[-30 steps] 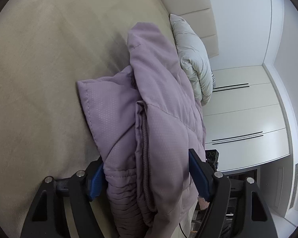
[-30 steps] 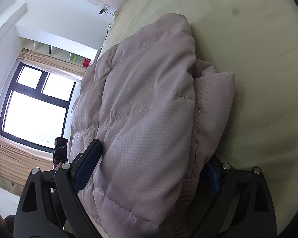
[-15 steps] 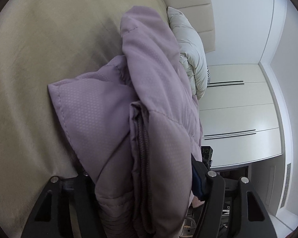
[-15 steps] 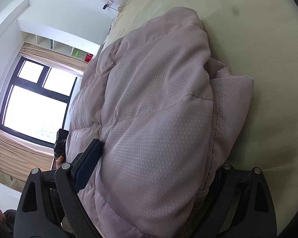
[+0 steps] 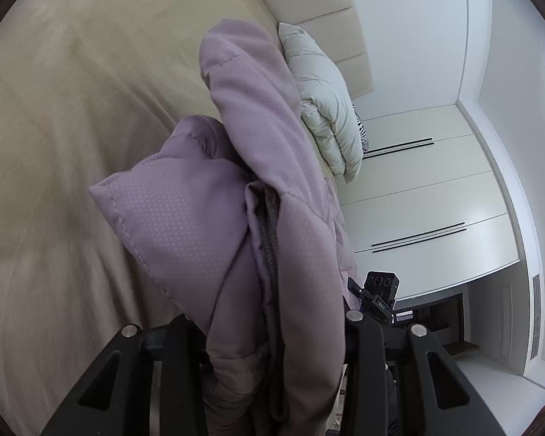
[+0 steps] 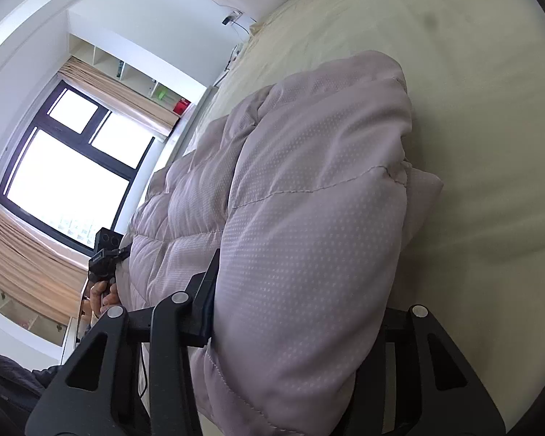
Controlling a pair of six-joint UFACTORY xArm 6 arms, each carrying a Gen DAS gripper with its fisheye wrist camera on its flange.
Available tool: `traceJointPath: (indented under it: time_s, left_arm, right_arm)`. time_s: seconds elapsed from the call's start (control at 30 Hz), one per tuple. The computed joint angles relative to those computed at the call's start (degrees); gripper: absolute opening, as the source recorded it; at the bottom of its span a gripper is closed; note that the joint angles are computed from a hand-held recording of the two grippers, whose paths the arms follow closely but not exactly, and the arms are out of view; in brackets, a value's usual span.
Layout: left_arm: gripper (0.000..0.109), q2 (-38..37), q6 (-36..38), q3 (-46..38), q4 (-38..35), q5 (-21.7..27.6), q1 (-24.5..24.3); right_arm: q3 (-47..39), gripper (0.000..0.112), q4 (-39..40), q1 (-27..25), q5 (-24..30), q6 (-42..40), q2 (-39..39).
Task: Fold large clothes
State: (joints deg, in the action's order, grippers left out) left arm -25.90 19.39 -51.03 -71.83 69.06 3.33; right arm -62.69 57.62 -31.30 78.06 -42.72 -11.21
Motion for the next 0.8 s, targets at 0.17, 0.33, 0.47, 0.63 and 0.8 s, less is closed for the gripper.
traceJointPath:
  time_s: [0.17,0.33,0.47,0.63,0.8]
  left_arm:
    - [0.039,-10.9,-1.1,5.3,0.5,7.3,7.0]
    - [0.039,-21.1,-1.7,10.5,-0.8,18.4,17.2]
    - [0.04,-28.0,-0.6,15.7,-1.0,28.9,27.2]
    - [0.044,-27.9,0.5,23.9,5.4,30.6,31.6]
    - [0.047,-27.2,3.5,28.2,2.3,30.4,33.9]
  right_arm:
    - [8.9,0.039,2.2,-2.6,4.1,-0.3,-14.0]
    - [15.6,0.038,4.5,-8.6,12.0,1.4,-26.0]
    - [20.6,0.038,5.7,-13.0,17.0,2.9,-32.5]
    - [28.9,0.038,1.3,-10.4,11.3,6.3,-35.5]
    - [37.4,0.041,7.7,-12.9,7.0,6.3,-32.7]
